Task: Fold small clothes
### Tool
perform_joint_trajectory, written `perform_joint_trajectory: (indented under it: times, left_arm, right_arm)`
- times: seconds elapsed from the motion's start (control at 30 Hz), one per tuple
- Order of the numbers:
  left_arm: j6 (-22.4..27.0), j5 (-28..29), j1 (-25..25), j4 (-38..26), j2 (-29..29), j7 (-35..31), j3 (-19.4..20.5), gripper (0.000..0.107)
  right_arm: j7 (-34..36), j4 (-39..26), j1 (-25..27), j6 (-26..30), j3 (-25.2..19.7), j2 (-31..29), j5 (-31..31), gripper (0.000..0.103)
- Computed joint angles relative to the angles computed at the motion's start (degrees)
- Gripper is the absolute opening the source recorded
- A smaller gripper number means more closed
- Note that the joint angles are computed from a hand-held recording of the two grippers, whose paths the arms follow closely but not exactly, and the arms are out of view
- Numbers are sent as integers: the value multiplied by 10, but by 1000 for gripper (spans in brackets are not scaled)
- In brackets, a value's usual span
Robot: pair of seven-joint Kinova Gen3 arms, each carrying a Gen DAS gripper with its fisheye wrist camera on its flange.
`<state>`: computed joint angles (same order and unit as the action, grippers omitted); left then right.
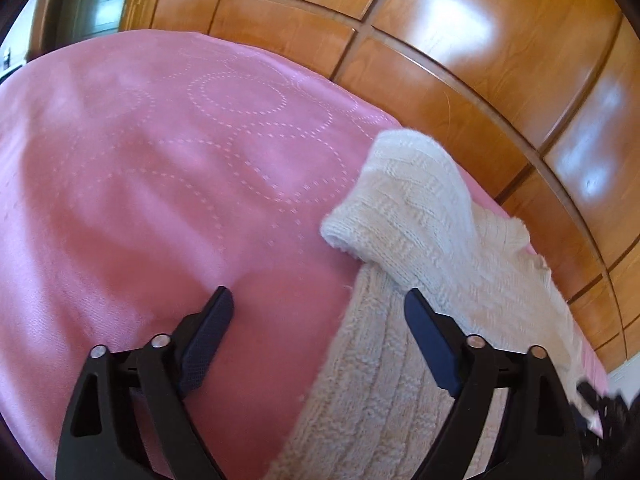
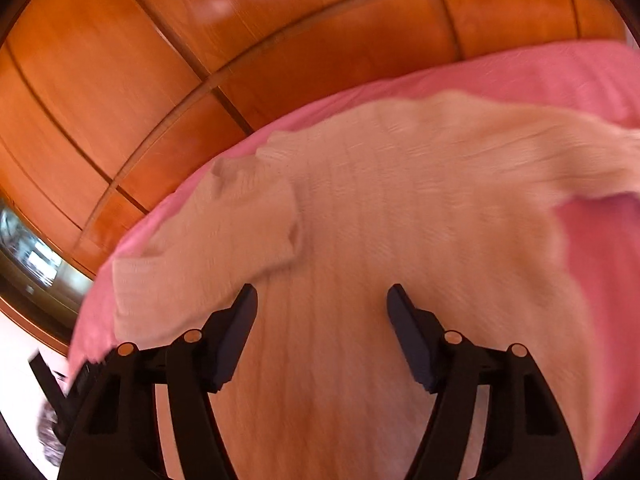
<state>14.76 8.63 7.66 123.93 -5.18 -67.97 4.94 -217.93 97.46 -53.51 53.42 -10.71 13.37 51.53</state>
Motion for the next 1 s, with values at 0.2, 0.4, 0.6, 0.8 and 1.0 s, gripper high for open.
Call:
perform_joint_trajectory:
  times: [0.2, 0.4, 0.6, 0.8, 1.0]
  left_arm:
    - [33, -112, 8, -32, 22, 96, 22, 94]
    - [29, -38, 112, -28, 14, 31, -102, 94]
    - [146, -150, 126, -128, 76, 84, -83, 94]
    - [125, -238, 144, -162, 113, 194, -101, 81]
    - [6, -219, 89, -60, 61, 278, -97, 78]
  right_arm:
    - [0, -19, 93, -95, -34, 41, 42, 7]
    - [40, -54, -39, 19, 100, 63, 50, 6]
    - [-35, -29, 21, -24, 51, 66, 69, 6]
    - [-45, -68, 74, 19, -36, 97, 110, 6]
    - [-27, -85, 43, 45, -17, 110, 102, 6]
